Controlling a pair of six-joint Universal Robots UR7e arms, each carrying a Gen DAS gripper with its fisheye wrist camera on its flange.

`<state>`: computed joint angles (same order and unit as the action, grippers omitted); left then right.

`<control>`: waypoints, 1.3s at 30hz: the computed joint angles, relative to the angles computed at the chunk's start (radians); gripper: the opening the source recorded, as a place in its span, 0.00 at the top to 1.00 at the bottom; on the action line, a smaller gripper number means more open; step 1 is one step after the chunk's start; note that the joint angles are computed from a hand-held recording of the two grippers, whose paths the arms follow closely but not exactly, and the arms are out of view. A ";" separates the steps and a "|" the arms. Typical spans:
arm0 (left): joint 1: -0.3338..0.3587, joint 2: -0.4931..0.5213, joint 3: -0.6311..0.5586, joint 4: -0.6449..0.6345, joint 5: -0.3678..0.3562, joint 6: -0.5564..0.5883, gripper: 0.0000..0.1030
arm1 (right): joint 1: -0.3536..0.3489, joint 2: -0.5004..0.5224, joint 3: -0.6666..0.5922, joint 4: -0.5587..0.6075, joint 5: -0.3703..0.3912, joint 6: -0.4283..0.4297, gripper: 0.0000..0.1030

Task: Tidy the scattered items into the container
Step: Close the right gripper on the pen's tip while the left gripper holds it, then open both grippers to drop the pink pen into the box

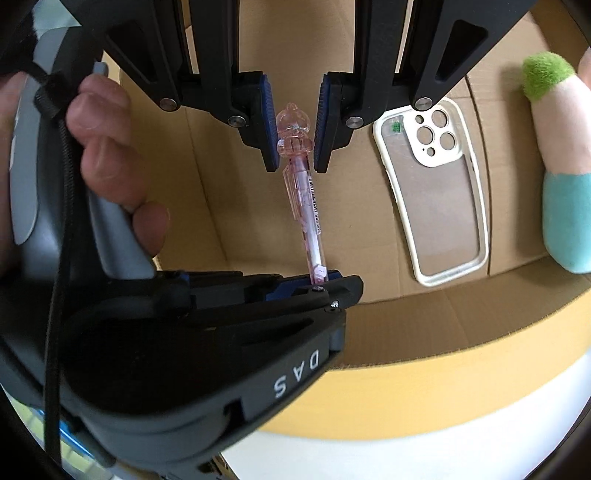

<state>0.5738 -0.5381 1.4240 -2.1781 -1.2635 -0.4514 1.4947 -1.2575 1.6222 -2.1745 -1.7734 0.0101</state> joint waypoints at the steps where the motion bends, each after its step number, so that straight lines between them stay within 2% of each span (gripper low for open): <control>1: 0.009 0.006 -0.008 0.007 -0.012 -0.009 0.81 | -0.002 0.007 -0.005 0.007 -0.010 0.001 0.91; 8: 0.040 0.038 -0.046 0.052 -0.035 -0.027 0.81 | -0.014 0.016 0.008 0.010 -0.056 -0.017 0.91; 12: 0.046 0.051 -0.061 0.093 -0.004 -0.049 0.80 | -0.020 0.013 0.020 -0.004 -0.083 -0.029 0.89; 16: 0.057 0.049 -0.058 0.104 0.009 -0.066 0.78 | -0.036 0.001 0.028 -0.012 -0.070 -0.039 0.87; 17: 0.060 0.045 -0.053 0.100 0.005 -0.068 0.74 | -0.037 -0.002 0.027 -0.009 -0.071 -0.041 0.87; 18: 0.062 0.040 -0.047 0.097 0.000 -0.071 0.71 | -0.037 -0.005 0.027 -0.009 -0.074 -0.048 0.82; 19: 0.062 0.032 -0.039 0.090 -0.001 -0.074 0.63 | -0.034 -0.008 0.028 -0.011 -0.077 -0.053 0.78; 20: 0.062 0.021 -0.027 0.073 -0.005 -0.075 0.53 | -0.028 -0.011 0.029 -0.017 -0.083 -0.056 0.69; 21: 0.061 0.010 -0.016 0.057 -0.008 -0.075 0.48 | -0.020 -0.014 0.029 -0.025 -0.092 -0.056 0.62; 22: 0.058 -0.002 -0.004 0.042 -0.007 -0.073 0.39 | -0.011 -0.012 0.025 -0.031 -0.098 -0.049 0.61; 23: 0.052 -0.016 0.009 0.028 0.000 -0.070 0.35 | -0.006 -0.023 0.028 -0.035 -0.102 -0.048 0.59; 27: 0.024 -0.085 0.069 -0.017 0.029 -0.050 0.29 | 0.028 -0.092 0.072 -0.067 -0.148 -0.059 0.49; 29: 0.003 -0.137 0.116 -0.045 0.060 -0.040 0.21 | 0.062 -0.131 0.105 -0.082 -0.189 -0.083 0.45; 32: -0.041 -0.224 0.179 -0.054 0.150 -0.041 0.12 | 0.135 -0.204 0.167 -0.101 -0.253 -0.099 0.36; 35: -0.077 -0.317 0.234 -0.038 0.246 -0.067 0.06 | 0.207 -0.258 0.224 -0.124 -0.308 -0.083 0.34; 38: -0.112 -0.403 0.300 0.012 0.342 -0.111 0.04 | 0.282 -0.320 0.283 -0.116 -0.361 -0.045 0.34; 39: -0.144 -0.443 0.341 0.044 0.368 -0.154 0.04 | 0.310 -0.342 0.302 -0.100 -0.374 -0.021 0.34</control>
